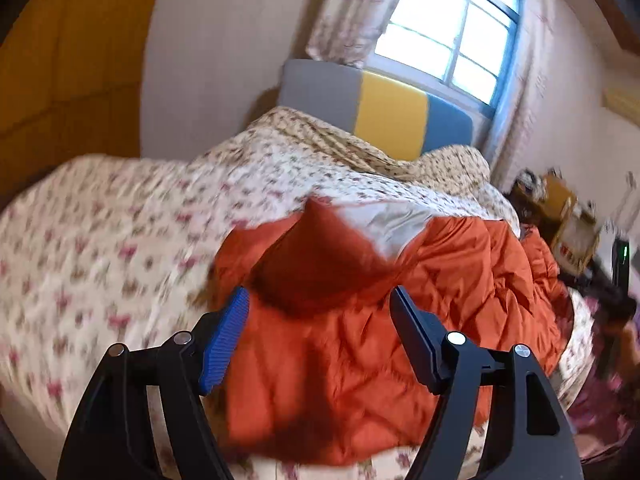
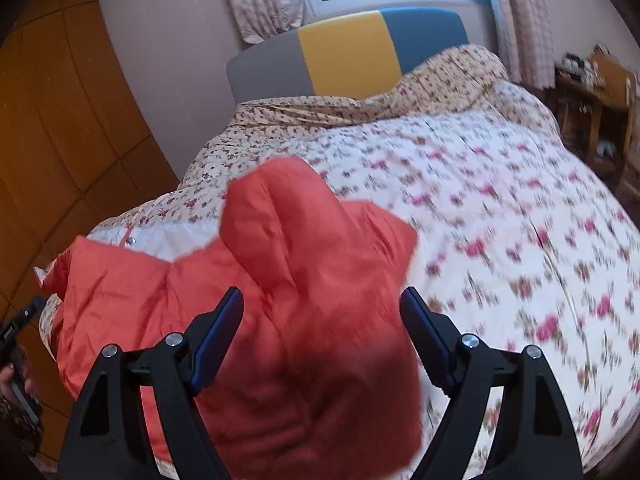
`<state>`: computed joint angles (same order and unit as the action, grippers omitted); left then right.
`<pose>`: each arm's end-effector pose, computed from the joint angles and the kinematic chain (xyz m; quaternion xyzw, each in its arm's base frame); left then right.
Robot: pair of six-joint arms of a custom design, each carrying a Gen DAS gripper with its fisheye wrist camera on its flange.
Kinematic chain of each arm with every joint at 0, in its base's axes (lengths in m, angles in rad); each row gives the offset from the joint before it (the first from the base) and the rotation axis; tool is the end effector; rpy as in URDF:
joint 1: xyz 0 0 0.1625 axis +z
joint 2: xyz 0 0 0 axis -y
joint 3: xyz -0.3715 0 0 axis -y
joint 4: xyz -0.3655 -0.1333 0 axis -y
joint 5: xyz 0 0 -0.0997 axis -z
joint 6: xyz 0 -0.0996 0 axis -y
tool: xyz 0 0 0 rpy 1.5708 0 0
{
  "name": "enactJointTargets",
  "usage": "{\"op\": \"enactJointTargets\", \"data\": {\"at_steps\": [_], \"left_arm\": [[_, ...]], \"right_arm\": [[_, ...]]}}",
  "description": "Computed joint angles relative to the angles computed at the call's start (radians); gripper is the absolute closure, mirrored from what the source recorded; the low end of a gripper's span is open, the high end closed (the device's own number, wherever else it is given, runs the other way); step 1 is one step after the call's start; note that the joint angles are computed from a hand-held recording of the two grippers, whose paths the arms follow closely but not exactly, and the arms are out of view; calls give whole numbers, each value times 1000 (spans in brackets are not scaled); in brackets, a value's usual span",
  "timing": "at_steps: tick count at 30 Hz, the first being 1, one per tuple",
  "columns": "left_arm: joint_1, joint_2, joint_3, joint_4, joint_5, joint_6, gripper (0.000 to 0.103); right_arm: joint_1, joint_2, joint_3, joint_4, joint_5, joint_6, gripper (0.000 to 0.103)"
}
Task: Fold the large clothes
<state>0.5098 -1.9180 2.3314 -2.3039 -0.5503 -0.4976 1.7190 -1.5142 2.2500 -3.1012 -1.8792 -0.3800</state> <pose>-0.1722 -0.3463 0.3469 0.1648 0.8492 -0.4377 0.2454 0.1654 -0.4096 0.2927 0.1805 -0.8951 0.3634 0.1849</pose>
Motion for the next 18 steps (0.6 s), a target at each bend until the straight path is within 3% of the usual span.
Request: {"op": "enactJointTargets", "data": {"at_steps": [5, 6, 7, 10, 13, 18], "left_arm": [[124, 232, -108, -220, -27, 189, 31], [145, 257, -122, -254, -45, 201, 50], [159, 267, -135, -255, -59, 192, 61], [191, 295, -168, -284, -78, 126, 73], [189, 318, -197, -303, -16, 104, 81], [253, 415, -290, -331, 18, 77, 82]], "right_arm": [[76, 166, -135, 4, -148, -37, 26], [81, 198, -163, 19, -171, -38, 38], [86, 228, -189, 31, -202, -39, 56], [81, 269, -246, 79, -225, -42, 79], [79, 266, -275, 75, -205, -23, 84], [25, 299, -363, 137, -125, 170, 84]]}}
